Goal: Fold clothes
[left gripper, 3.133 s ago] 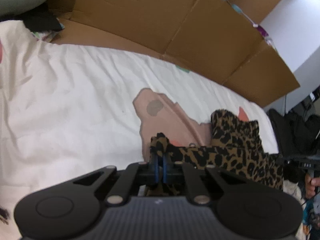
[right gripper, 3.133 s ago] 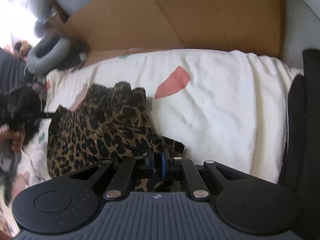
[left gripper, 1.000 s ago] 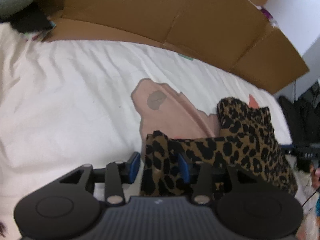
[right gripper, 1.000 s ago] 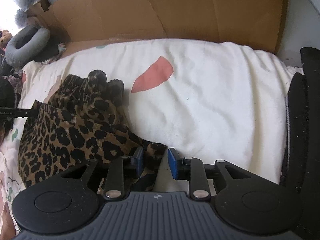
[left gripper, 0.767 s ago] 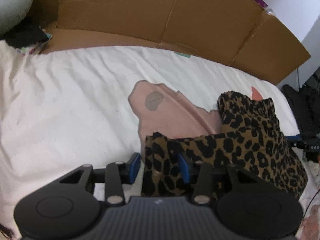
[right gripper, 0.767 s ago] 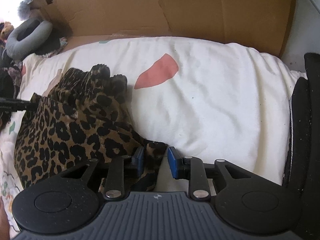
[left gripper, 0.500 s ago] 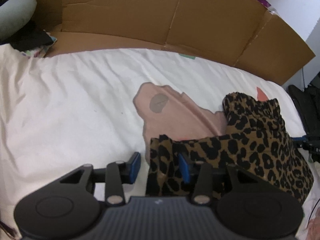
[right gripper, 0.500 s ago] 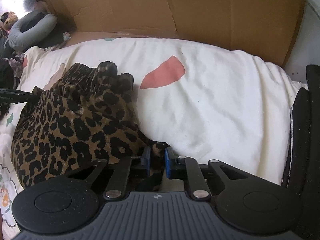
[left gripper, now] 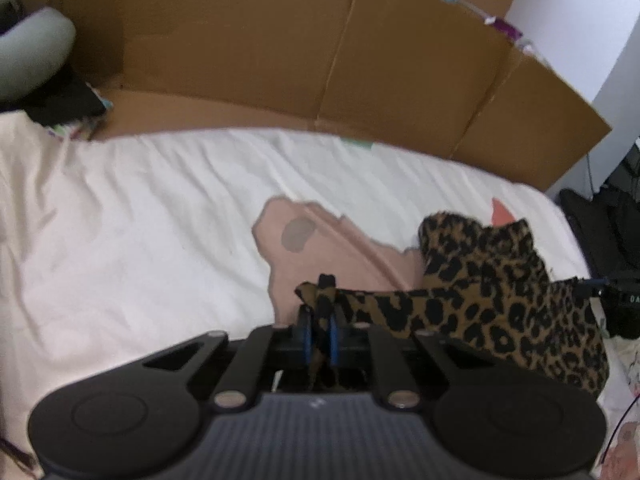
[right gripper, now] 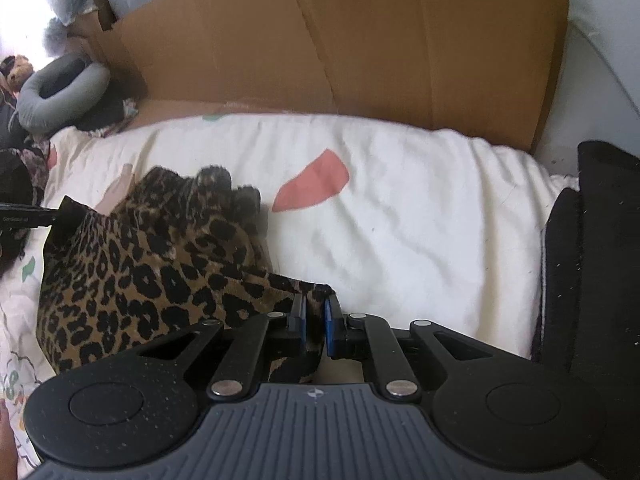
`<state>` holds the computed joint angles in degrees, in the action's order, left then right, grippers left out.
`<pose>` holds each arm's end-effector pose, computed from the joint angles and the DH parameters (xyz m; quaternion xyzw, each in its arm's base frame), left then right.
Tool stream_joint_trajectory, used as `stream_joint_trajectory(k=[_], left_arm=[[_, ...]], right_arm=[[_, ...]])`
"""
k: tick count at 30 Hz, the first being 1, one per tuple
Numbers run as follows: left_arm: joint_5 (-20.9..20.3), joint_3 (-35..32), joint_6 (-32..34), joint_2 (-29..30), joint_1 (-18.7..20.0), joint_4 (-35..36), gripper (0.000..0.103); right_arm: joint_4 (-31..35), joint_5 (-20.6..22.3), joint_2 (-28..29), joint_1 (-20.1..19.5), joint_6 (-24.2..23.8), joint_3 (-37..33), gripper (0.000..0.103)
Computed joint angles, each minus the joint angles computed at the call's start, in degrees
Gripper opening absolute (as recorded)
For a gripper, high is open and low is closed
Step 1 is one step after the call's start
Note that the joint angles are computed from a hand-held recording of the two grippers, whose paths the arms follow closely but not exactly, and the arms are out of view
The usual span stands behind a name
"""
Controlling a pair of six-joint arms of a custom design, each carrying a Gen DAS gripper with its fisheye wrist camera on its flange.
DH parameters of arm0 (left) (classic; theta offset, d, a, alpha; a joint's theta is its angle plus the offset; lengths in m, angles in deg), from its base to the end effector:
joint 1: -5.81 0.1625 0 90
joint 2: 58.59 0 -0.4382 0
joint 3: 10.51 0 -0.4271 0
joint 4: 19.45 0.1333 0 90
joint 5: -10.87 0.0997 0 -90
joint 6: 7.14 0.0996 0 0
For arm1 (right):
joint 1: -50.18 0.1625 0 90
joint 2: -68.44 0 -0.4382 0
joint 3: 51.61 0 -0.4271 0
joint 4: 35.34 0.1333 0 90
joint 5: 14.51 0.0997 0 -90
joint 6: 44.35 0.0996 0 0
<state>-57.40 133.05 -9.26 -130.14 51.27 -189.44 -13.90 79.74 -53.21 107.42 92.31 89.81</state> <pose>-0.1468 -0.3918 0.0942 0.3422 0.9181 -0.1372 0.1456 0.0079 -0.2204 0.2506 0.0687 -0.9076 0.3042 0.2810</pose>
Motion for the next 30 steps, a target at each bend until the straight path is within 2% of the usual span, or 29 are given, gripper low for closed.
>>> stream_joint_trajectory(k=[8,14,22,30], left_arm=[[0.33,0.04,-1.72,-6.43,-4.23,3.53,0.009],[1.06,-0.43,-1.12,-6.19,-5.76,1.95,0.009],[1.69,-2.16,0.01,-3.97,-5.6,-0.6,0.009],[1.62,-4.13,0.98,-0.09,-3.24,-2.19,0.009]], right_arm=[[3.69,-3.29,-6.39,0.01,0.7,-0.11,0.007],[4.44,-2.87,-8.53,2.18,2.74,-0.83,0.007],[2.16,0.04,-5.88,7.54,5.47,-3.22,0.007],[-0.86,1.62,-1.22,8.98,5.24,-4.71,0.007]])
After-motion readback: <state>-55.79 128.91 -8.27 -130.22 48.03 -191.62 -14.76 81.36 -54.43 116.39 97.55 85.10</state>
